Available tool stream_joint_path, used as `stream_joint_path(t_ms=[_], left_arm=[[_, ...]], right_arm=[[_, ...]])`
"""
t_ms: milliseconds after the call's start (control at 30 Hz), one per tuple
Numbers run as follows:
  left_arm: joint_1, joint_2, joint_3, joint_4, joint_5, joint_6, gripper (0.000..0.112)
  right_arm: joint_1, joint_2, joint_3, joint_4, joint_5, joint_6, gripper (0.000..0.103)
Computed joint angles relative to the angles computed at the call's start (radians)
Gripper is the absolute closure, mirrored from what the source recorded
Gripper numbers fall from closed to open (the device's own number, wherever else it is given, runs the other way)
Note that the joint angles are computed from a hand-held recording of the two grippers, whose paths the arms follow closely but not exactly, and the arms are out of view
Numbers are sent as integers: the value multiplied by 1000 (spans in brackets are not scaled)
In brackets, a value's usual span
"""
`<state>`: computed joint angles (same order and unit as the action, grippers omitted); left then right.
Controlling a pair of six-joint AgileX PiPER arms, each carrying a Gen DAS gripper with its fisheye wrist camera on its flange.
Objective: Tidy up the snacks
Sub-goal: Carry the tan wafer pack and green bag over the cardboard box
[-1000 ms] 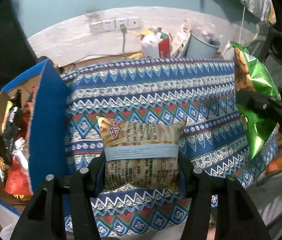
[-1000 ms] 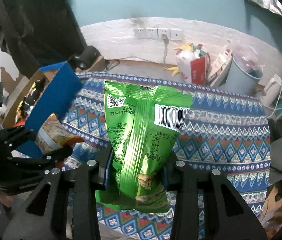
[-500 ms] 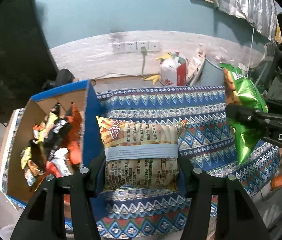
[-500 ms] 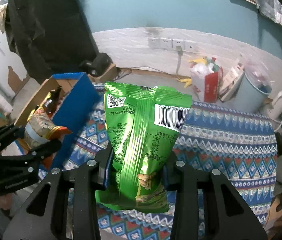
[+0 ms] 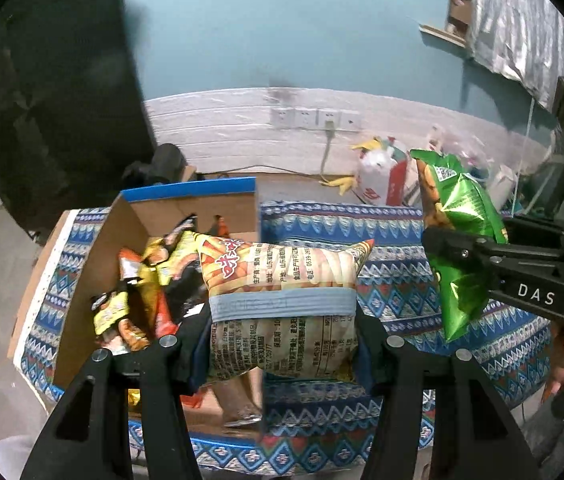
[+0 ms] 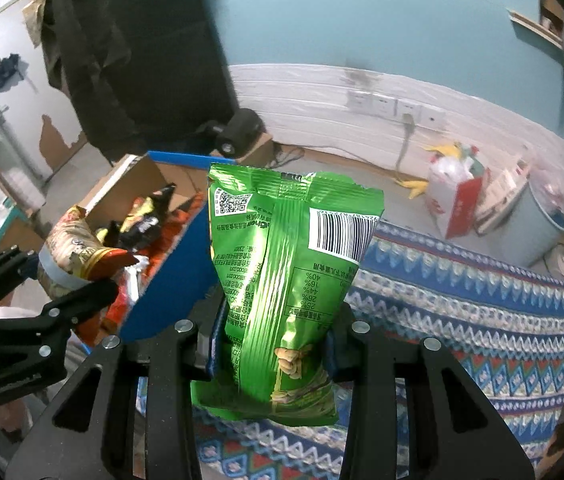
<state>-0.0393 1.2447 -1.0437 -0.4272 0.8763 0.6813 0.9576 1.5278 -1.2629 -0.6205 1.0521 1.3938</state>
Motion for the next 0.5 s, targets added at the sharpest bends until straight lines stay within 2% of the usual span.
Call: stream_joint_path(t_ms=[500], left_arm=[[274, 137, -73, -84, 10, 126, 55]], right_arm=[[-79, 301, -384, 97, -49, -238, 67]])
